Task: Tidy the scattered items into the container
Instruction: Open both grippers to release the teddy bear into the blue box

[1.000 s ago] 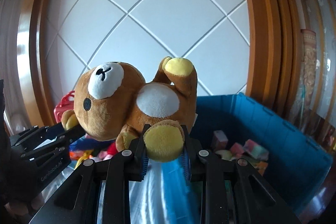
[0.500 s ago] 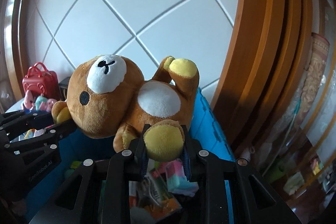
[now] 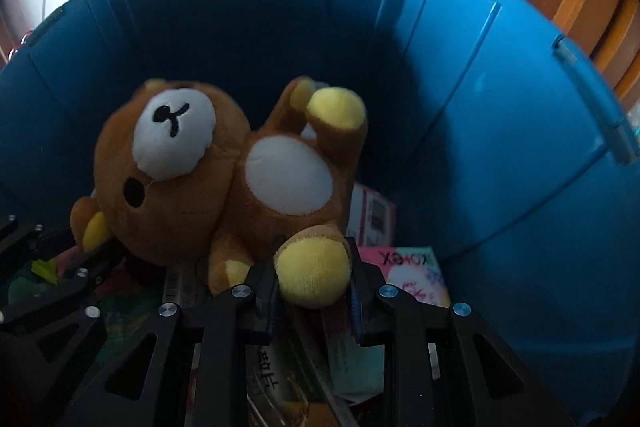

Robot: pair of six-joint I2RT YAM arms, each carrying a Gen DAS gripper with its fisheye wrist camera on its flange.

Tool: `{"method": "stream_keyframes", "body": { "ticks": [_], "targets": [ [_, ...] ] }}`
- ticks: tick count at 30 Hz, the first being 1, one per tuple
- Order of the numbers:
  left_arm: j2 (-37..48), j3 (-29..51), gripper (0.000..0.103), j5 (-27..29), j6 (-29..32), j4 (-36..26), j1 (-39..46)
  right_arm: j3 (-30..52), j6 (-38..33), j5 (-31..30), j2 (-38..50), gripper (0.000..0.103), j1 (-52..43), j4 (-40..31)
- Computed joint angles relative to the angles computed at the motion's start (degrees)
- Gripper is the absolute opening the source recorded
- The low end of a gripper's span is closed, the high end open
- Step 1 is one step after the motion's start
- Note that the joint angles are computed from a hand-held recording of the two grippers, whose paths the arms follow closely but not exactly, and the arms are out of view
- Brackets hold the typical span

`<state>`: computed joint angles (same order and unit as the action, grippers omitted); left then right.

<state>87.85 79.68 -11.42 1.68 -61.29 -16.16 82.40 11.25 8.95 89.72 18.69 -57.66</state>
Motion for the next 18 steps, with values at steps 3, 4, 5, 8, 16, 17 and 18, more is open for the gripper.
{"method": "stream_keyframes", "body": {
  "ticks": [3,4,5,8,16,17,18],
  "targets": [
    [0.17,-1.38,0.029,-1.26,-0.84,0.54,-0.95,-0.59,-0.18,0.61,0.30,0.025,0.31,0.21],
    [0.12,-1.49,0.029,-1.19,-1.05,0.69,-0.91,-0.76,-0.25,0.84,0.19,0.025,0.41,0.30],
    [0.11,-1.48,0.029,-0.68,-1.41,0.64,-0.60,-0.96,-0.26,0.96,0.06,0.025,0.44,0.42],
    [0.20,-1.01,0.036,1.27,-2.56,-0.08,0.65,-1.54,-0.18,0.63,-0.45,0.025,0.09,0.80],
    [-1.79,-1.84,0.061,2.83,-3.27,-0.41,0.09,-2.96,-0.08,-0.58,-2.28,0.028,-1.19,1.79],
    [-2.02,-1.91,0.062,3.06,-3.49,-0.66,0.09,-2.89,0.02,-1.09,-2.51,0.031,-1.54,1.60],
    [-2.23,-1.92,0.062,3.39,-3.65,-0.99,0.12,-2.77,0.21,-2.15,-2.83,0.033,-2.09,1.35]
  ]
}}
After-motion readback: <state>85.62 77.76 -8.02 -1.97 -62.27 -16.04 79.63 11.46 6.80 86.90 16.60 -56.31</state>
